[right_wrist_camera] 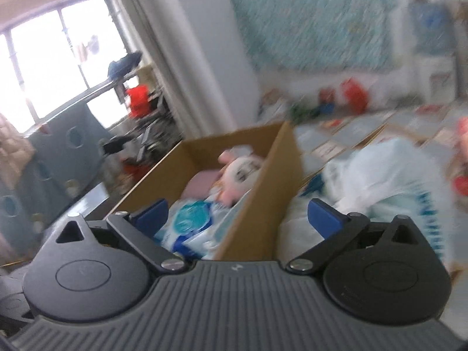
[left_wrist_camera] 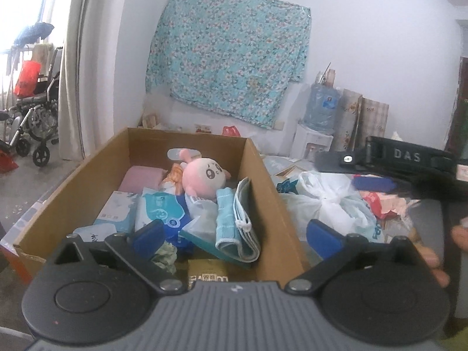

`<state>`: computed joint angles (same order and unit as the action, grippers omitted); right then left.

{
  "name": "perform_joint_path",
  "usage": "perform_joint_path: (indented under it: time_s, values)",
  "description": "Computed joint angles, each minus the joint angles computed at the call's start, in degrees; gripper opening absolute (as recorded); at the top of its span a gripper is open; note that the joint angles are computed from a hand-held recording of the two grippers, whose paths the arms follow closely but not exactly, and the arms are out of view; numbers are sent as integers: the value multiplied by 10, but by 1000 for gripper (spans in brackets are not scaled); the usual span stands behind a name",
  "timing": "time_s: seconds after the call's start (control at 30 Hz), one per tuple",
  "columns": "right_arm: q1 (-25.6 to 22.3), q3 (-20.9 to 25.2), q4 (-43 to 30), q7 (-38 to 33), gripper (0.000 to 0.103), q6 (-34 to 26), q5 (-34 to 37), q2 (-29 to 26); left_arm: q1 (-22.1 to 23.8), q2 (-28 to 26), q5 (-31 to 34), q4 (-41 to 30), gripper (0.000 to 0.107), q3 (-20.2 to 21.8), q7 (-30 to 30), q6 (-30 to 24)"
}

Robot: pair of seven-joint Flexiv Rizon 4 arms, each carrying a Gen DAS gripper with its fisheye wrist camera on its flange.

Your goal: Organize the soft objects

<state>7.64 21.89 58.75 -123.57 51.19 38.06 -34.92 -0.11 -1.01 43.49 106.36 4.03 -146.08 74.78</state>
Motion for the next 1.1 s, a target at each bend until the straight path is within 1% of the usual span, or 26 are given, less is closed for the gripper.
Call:
perform_joint_path:
  time_s: [0.07, 0.2, 0.23, 0.3, 0.37, 0.47, 0.57, 0.67, 0.7, 0.73, 0.87, 0.93, 0.97, 1.07, 1.1]
  values:
    - [16, -21, 36, 3, 102, 56, -22, 19, -4, 5, 9, 0, 103, -3, -8, -14]
    - [55, -68, 110, 51, 102, 164, -109, 47, -7, 14, 20, 1, 103, -12, -25, -30]
    - [63, -79, 127, 67, 102, 186, -130, 53, -7, 16, 25, 2, 103, -14, -32, -32]
    - [94, -124, 171, 126, 102, 234, -189, 66, -8, 21, 46, -1, 103, -20, -56, -43]
    - [113, -153, 207, 164, 102, 277, -229, 76, -11, 24, 49, -5, 103, -27, -60, -66]
    - [133, -185, 253, 207, 102, 329, -273, 86, -16, 25, 39, -15, 103, -38, -52, -118]
    - [167, -240, 295, 271, 102, 365, -316, 97, -25, 25, 54, -31, 103, -49, -66, -178]
    - [185, -272, 329, 306, 102, 398, -348, 105, -34, 22, 52, -40, 103, -53, -57, -214]
    - [184, -272, 334, 316, 102, 405, -352, 107, -37, 21, 51, -44, 103, -54, -53, -225]
    - [169, -256, 340, 323, 102, 407, -357, 112, -40, 19, 55, -50, 103, -57, -50, -240]
    - [52, -107, 327, 280, 102, 370, -322, 121, -55, 13, 76, -65, 103, -61, -38, -272]
    - [11, -57, 321, 267, 102, 347, -317, 121, -59, 13, 81, -68, 103, -59, -34, -275]
    - [-8, -33, 319, 256, 102, 336, -311, 121, -60, 12, 77, -69, 103, -58, -28, -275]
    - [-46, 14, 320, 223, 102, 310, -282, 128, -57, 8, 37, -64, 103, -49, 31, -253]
    - [-56, 25, 319, 210, 102, 298, -268, 131, -57, 7, 31, -62, 103, -48, 35, -249]
